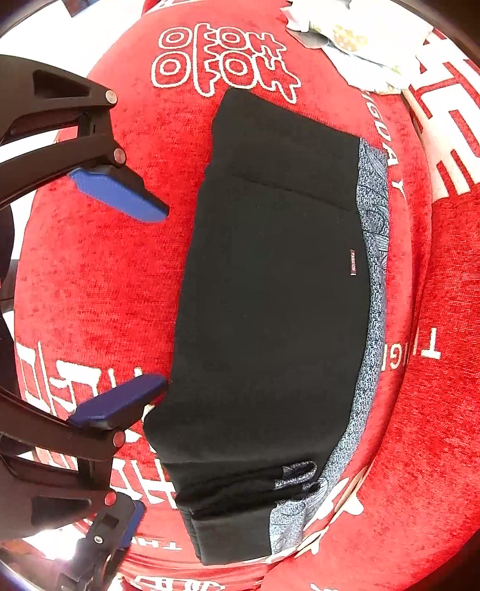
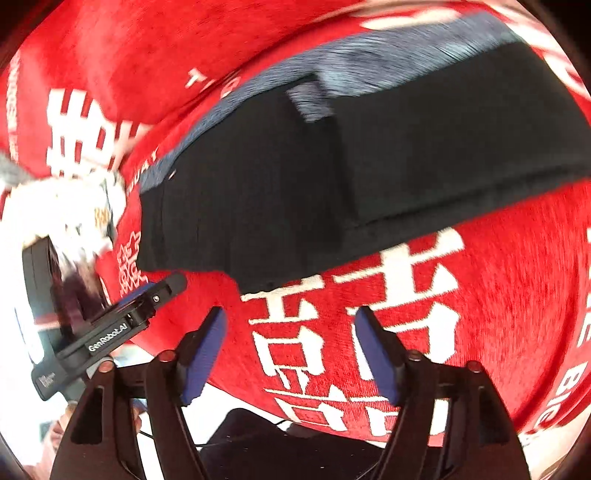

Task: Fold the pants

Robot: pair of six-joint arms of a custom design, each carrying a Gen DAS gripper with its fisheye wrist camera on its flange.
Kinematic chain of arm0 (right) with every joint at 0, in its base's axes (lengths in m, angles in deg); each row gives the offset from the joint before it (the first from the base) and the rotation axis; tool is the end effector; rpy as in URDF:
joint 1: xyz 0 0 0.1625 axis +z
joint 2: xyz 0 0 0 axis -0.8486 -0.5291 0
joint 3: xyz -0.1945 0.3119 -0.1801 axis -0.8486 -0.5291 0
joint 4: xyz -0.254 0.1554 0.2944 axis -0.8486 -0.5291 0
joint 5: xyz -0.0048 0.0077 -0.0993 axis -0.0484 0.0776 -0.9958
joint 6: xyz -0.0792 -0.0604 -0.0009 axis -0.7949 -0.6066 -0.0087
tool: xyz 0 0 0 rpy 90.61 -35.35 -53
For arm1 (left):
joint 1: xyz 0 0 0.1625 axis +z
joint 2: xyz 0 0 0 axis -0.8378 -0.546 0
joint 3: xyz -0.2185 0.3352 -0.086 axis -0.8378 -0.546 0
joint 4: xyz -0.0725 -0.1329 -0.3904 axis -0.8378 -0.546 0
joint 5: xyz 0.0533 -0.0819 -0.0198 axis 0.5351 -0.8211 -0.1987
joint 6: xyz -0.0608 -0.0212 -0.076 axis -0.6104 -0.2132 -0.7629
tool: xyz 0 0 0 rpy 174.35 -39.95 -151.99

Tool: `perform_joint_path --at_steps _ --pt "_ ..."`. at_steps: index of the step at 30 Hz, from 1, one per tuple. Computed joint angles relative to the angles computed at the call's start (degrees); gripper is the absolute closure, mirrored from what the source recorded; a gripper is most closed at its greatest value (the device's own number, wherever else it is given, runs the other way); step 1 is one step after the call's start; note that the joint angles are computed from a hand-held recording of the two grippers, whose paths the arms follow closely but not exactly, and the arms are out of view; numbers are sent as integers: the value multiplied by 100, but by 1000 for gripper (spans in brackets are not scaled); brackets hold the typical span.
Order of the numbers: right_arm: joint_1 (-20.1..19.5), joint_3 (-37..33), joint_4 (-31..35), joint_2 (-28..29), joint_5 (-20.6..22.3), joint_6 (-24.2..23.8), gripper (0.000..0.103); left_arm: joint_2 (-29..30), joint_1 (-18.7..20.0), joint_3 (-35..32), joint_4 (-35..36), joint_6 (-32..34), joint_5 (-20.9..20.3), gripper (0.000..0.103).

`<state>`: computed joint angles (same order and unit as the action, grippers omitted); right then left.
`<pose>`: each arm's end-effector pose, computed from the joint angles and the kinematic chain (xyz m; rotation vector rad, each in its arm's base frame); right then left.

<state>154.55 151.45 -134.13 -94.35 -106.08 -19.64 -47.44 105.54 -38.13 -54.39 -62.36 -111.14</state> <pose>0.1675 -0.6149 0.3737 -0.3101 -2.7277 -0.0563 -0.3674 -0.6944 0.1739 -0.0425 2.4353 -0.0422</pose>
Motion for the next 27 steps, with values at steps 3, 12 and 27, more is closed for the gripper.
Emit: perform_joint_path --at_steps 3,12,27 --pt "160 -191 96 246 -252 -147 19 -118 53 136 -60 -13 -81 18" --pt "559 -620 493 805 -1163 -793 0 -632 173 727 -234 -341 -132 18" --pt "586 -889 1213 1055 -1119 -583 0 -1386 387 1421 -303 -767 -41 18"
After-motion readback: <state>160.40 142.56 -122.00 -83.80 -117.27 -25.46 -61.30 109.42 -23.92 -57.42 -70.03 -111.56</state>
